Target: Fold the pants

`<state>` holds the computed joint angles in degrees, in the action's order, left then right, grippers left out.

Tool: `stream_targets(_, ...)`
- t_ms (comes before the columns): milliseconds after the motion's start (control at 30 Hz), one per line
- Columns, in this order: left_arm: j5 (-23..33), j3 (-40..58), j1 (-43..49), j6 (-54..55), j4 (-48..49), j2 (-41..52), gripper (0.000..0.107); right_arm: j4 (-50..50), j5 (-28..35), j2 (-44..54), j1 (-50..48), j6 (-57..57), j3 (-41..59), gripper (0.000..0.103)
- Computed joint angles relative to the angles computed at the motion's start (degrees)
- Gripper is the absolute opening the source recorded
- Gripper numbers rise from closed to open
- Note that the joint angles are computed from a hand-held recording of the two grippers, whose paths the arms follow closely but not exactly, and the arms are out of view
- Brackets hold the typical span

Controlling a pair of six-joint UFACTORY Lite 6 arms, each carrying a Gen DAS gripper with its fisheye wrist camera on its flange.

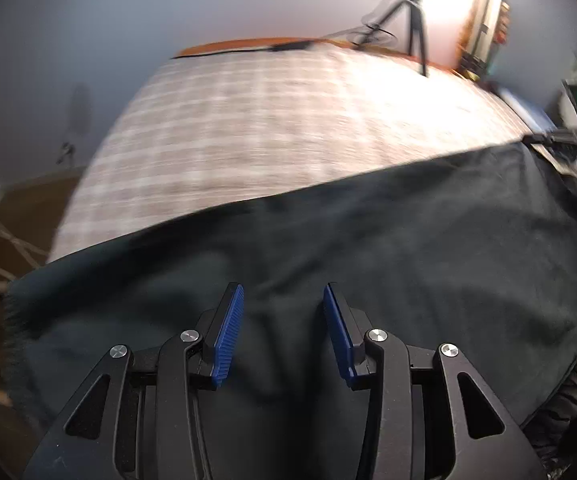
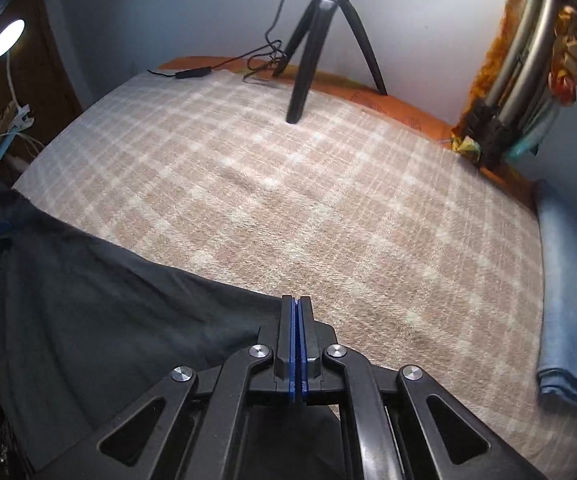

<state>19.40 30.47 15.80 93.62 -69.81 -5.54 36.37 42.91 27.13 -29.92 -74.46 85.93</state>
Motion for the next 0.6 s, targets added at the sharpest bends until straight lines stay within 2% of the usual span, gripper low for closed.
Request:
stream_targets(100,3.7,1.1,9.1,-0.4,3.0,-1.8,0.040,-0.7,-1.7,0.4,0.4,1.8,0.0,0.001)
stream_targets(167,9.2,2.5,19.1,-1.0,6.1,-3.3,0.040,-1.9,-2.7,0.3,0.5,3.8,0.2,0.005)
stream_targets(233,14.1,4.8,27.7,-0.6,7.7,-2.6,0.042,-1.2,-2.9,-0.4,0.1,4.2,0.1,0.027)
stream_targets(300,19.1,8.1,36.4,-0.5,9.5,-0.2,0.046,1.1,-2.8,-2.8,-1.0,3.2,-1.5,0.035)
stream_targets(467,30.4,18.3,51.6,-4.4,12.3,10.4,0.048,4.1,0.4,-8.3,-2.5,1.9,-5.0,0.043)
stream_targets(533,33.3,21.9,54.4,-6.7,13.5,15.5,0.048,5.0,0.9,-11.8,-2.7,1.0,-7.9,0.045)
stream_targets(600,33.7,22.1,54.9,-7.6,13.4,17.6,0.048,5.9,2.5,-14.4,-3.0,0.7,-9.9,0.046)
